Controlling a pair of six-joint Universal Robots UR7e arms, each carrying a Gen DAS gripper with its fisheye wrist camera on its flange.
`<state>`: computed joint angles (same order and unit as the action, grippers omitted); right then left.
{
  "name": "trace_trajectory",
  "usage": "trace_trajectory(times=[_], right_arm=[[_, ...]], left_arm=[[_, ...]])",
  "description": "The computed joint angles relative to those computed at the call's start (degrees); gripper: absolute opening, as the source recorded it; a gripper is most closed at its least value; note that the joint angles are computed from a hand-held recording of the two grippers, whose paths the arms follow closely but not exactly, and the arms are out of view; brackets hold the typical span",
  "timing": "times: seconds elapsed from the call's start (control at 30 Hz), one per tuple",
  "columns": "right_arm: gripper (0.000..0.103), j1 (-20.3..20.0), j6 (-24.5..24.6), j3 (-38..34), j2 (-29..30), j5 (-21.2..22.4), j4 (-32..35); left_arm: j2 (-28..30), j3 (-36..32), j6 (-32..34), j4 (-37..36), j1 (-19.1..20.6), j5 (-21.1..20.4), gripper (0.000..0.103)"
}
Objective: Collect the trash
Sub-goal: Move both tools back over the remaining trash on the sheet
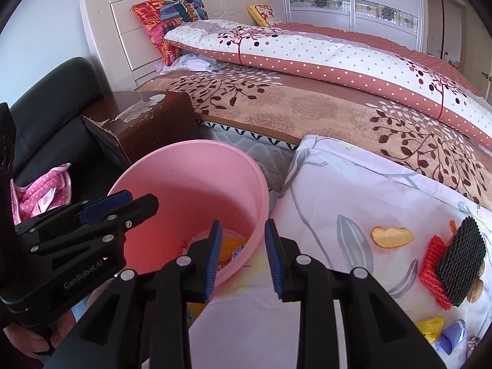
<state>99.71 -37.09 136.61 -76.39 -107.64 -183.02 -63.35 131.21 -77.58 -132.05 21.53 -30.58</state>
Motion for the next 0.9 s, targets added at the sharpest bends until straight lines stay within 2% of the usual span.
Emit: trace_trajectory(times=[0.23, 0.47, 0.9], right_arm=[[0.031, -3.5, -1.0, 3.2, -7.1, 0.8, 0.3], [0.034, -8.4, -1.0, 5.4, -14.1, 0.0, 1.0], [0.034, -22.5, -2.1, 6.8, -28.2, 4.1, 8.0]], left_arm=[[5.0, -3.4, 3.3, -1.1, -1.7, -0.5, 0.037], [11.4, -6.7, 12.1, -8.8, -2.4, -2.3, 0.037], [20.9, -12.6, 27.1, -22.0, -3.4, -7.1, 0.037]])
